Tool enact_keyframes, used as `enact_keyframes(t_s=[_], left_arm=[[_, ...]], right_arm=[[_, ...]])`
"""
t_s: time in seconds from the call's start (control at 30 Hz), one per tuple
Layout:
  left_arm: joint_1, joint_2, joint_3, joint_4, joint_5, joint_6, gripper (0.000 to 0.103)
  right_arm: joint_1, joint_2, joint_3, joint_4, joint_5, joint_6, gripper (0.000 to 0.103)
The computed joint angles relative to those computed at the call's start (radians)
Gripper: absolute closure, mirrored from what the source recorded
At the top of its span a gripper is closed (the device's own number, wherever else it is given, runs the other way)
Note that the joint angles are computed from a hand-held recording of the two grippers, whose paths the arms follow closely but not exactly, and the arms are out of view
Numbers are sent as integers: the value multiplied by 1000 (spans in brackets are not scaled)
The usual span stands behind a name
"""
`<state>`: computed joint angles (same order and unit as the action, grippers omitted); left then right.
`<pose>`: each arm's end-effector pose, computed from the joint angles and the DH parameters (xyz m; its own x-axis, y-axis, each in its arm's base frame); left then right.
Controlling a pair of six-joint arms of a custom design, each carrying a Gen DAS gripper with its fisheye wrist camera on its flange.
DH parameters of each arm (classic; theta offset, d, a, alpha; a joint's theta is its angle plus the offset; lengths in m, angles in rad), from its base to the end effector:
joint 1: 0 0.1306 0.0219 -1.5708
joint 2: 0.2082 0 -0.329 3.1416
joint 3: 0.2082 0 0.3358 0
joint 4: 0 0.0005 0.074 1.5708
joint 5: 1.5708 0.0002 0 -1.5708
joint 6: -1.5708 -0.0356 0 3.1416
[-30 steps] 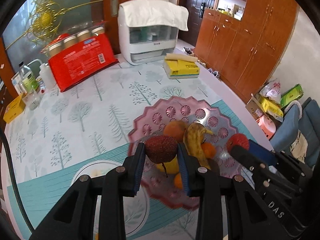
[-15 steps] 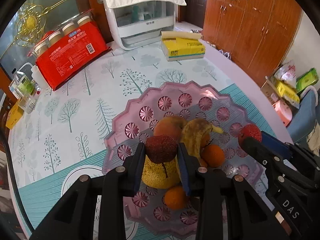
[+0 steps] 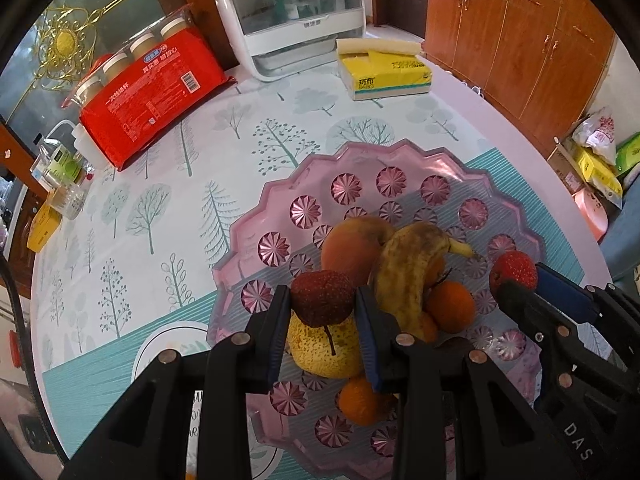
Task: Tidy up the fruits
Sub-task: 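Open both tools to set the lychee and strawberry into the bowl, then move both tools back toward the two oranges on the runner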
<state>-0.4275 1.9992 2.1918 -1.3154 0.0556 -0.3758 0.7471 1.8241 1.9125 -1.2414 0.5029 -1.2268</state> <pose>0.5398 -0.2487 0.3606 -0.6030 0.6774 -0.4213 0.7065 0.6987 0.1124 0.4121 0.3576 0.3586 -0.6516 0.5208 -0.5515 0.4789 0.8463 0.2334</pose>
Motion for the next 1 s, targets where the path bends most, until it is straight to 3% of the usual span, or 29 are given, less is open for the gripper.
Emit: enact_keyframes(t_s=[0.13,0.23,0.3,0.43,1.0], left_arm=[[3,-1,-3,-12,-4,4,70],[5,-21,-34,6,-13,8,57],[7,-37,-58,27,-21,12,45],[19,-50,-71,37,-11,32,28],[48,-101,-145,74,-5,40,27]], right_arm=[[4,8,11,-6,-8,11,70],[10,14,22,-17,2,12,57],[14,14,23,-20,9,9,56],[18,10,18,-21,10,-7,54],[35,20,30,-35,12,-39,53]])
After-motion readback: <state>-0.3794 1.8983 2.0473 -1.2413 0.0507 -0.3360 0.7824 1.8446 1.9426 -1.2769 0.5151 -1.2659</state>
